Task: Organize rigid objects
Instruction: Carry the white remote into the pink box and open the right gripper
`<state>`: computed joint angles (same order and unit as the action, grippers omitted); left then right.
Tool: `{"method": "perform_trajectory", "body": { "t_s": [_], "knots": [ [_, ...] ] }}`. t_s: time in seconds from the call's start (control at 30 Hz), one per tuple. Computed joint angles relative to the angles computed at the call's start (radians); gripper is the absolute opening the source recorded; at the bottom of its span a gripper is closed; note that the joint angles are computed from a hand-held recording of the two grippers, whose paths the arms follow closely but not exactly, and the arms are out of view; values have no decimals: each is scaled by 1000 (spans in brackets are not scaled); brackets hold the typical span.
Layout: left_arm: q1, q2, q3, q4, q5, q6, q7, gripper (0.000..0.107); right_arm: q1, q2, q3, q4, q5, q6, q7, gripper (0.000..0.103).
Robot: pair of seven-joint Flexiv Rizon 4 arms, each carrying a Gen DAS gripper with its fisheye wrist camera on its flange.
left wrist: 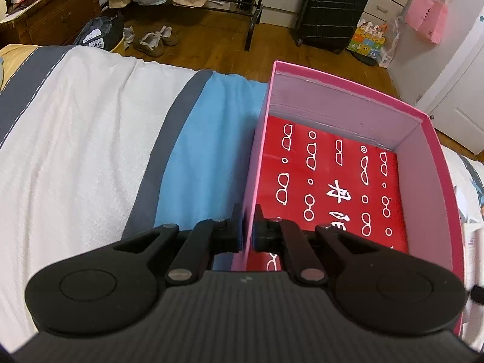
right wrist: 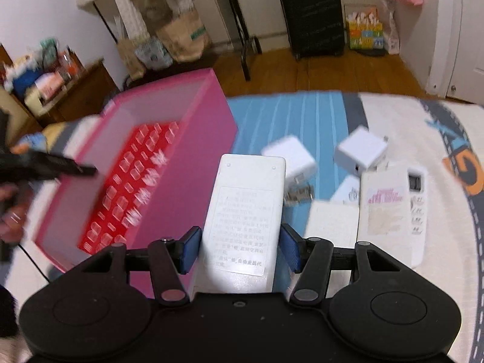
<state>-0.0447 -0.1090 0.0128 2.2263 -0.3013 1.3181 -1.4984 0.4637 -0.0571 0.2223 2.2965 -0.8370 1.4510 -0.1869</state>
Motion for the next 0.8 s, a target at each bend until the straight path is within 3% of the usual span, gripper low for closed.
{"method": "perform_trajectory", "body": {
  "t_s": [0.07,0.17,0.33,0.4,0.63,0.8],
  "knots": [
    [1,2,-1,-1,-8,-8,2,5,-3,21,-10,-7,-63,25,63,61],
    [6,2,-8,1,-43,-16,21,6,0,9,13,-55,0,56,21,61],
    [9,6,-18,17,-127,-15,64,7,6,-109,199,-271,545,-37,-419,61],
    [5,7,-10,12,-104,-23,45,7,17,-177,223,-369,637,-105,-485,61],
    [2,10,-9,16,-95,-14,40,7,131,-423,141,-661,744,-270,-507,61],
    [6,11,-28,41,-194,14,110,7,223,-529,40,-767,695,-323,-436,61]
  ]
}}
